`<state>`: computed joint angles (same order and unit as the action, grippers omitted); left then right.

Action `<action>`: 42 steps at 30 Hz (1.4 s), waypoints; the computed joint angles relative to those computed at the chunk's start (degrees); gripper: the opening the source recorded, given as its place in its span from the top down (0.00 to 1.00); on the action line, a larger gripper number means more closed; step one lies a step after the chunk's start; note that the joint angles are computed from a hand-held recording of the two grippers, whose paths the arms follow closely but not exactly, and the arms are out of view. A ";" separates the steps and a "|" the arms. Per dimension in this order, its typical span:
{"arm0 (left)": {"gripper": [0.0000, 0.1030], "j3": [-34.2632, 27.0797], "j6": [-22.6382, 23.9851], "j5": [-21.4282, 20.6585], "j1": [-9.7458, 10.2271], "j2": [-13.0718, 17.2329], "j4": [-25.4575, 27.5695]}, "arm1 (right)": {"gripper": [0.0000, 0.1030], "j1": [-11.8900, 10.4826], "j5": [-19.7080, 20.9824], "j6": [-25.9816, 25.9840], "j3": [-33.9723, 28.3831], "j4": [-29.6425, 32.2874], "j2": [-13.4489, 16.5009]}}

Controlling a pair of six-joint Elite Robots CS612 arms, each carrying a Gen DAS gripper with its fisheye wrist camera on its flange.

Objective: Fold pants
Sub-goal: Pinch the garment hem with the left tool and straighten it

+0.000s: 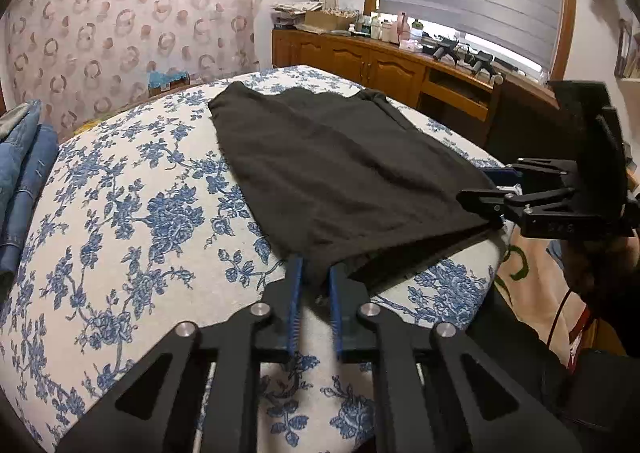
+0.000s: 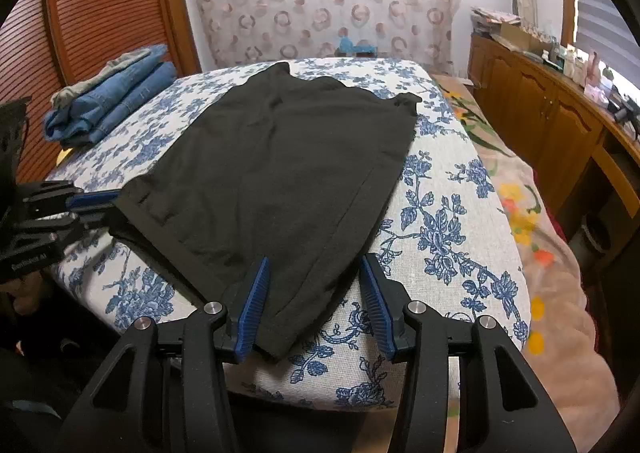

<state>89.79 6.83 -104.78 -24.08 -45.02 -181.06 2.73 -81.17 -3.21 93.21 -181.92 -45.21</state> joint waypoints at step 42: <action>0.58 -1.70 -6.09 3.01 0.06 -0.79 3.79 | 0.53 0.65 -1.11 0.21 3.31 -1.69 -2.05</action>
<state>88.08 0.74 -101.77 -24.03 -45.81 -177.27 3.38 -82.27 -3.00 96.53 -183.61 -47.26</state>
